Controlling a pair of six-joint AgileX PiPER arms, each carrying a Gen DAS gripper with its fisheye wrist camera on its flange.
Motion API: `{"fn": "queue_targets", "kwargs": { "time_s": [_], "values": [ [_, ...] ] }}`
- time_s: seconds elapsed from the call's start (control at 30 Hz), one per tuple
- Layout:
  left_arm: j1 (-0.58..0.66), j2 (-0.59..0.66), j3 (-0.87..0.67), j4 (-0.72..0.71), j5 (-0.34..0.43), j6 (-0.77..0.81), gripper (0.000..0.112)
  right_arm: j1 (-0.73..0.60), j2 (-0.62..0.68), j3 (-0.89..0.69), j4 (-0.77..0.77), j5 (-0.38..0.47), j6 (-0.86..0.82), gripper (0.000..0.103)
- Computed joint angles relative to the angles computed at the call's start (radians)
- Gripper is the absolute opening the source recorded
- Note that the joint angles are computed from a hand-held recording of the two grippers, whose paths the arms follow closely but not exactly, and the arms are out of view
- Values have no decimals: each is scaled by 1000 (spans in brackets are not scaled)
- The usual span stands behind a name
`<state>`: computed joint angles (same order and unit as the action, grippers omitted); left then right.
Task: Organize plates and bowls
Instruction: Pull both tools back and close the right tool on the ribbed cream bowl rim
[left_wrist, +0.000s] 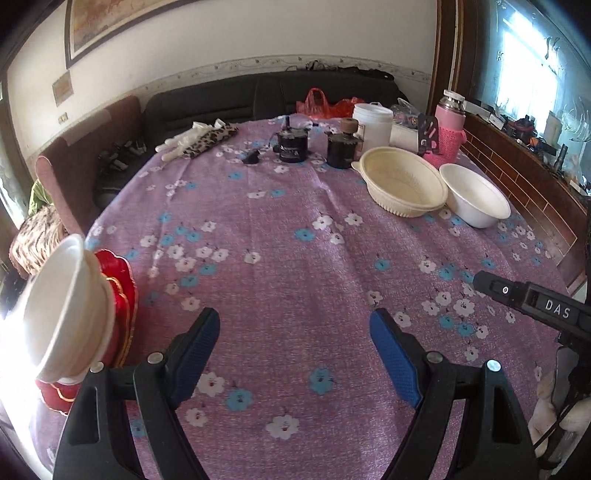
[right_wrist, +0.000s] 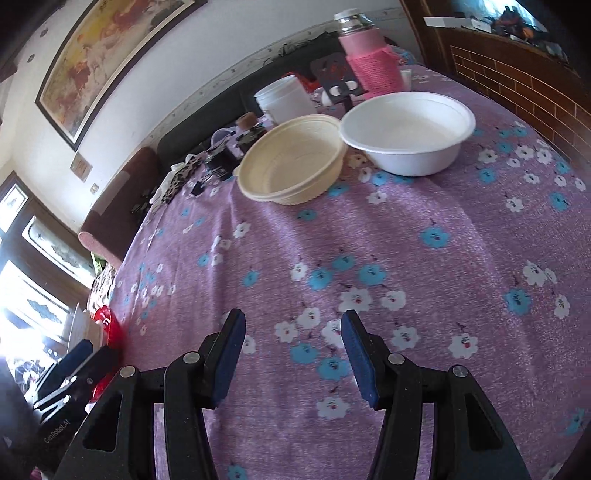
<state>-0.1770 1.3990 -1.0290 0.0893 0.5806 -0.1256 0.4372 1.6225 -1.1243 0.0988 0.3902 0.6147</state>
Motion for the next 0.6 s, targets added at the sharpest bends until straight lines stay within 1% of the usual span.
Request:
{"fn": "queue_targets", "kwargs": {
  "time_s": [0.07,0.2,0.37,0.47,0.53,0.6],
  "values": [
    [-16,41,-6,30,-19,-36,83,-43,4,10,59,-14,-43,58],
    [-24,104,-8,67,-49,-84,83,-122,36,-10,236,-40,-180,58],
    [-5,171,-20,55,-61,-76,83,-188,142,-128,440,-50,-295,61],
    [11,204,-28,27,-58,-52,83,-201,233,-250,456,-23,-268,61],
    [25,220,-28,-6,-60,-24,83,-201,290,-332,422,-5,-206,62],
    [43,241,-28,-53,-58,18,82,-196,350,-423,339,34,-102,64]
  ]
}}
